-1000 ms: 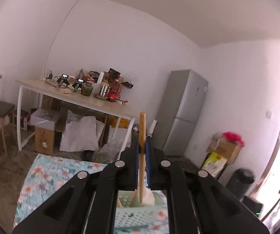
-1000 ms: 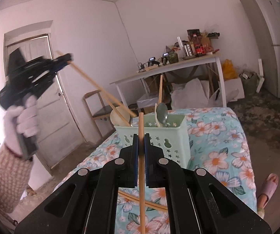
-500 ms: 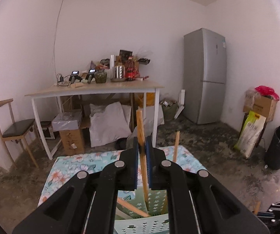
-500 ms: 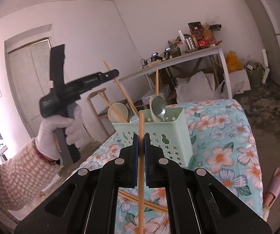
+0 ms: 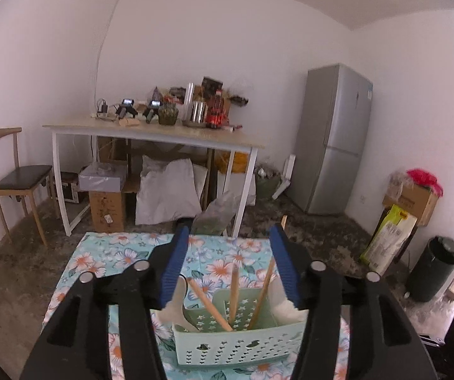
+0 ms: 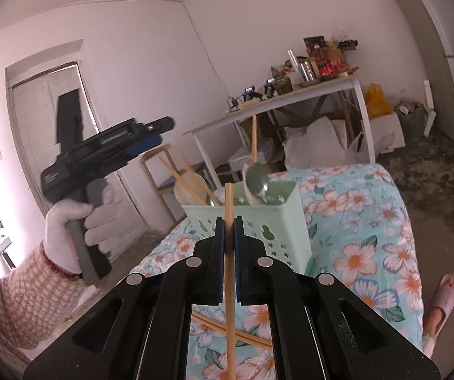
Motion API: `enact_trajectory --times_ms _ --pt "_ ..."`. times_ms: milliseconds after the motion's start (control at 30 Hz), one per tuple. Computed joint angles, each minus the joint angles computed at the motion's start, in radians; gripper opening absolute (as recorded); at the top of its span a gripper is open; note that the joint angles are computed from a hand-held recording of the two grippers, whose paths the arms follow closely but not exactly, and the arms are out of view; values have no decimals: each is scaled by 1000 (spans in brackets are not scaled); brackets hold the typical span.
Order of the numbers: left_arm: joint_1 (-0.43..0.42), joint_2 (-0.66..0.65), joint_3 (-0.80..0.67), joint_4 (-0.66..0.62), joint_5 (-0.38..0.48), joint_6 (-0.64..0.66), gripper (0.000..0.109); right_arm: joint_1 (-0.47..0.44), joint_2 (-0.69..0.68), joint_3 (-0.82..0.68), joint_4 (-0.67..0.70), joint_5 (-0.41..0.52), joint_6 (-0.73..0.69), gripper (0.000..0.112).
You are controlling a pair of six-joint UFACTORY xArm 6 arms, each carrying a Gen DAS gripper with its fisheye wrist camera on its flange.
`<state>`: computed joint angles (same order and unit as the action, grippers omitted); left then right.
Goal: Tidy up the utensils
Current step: 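Lift the chopsticks upright over the green holder with both tools, then drop the chopstick into the holder with the right tool while the left tool drops its chopsticks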
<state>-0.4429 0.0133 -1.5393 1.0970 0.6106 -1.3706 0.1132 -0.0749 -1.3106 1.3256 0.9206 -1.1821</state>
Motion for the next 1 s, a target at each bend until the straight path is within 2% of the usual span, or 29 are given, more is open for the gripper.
enact_trajectory --times_ms 233,467,667,800,1000 --pt "-46 -196 188 122 19 -168 62 19 -21 -54 4 -40 -5 4" --pt "-83 -390 418 153 38 -265 73 70 33 -230 17 -119 0 4" --pt "-108 -522 598 121 72 -280 79 167 180 -491 -37 -221 49 4" --pt "-117 -608 701 110 87 -329 82 244 320 -681 -140 -326 117 4" --pt "-120 -663 787 90 106 -370 82 319 448 -795 -287 -432 153 4"
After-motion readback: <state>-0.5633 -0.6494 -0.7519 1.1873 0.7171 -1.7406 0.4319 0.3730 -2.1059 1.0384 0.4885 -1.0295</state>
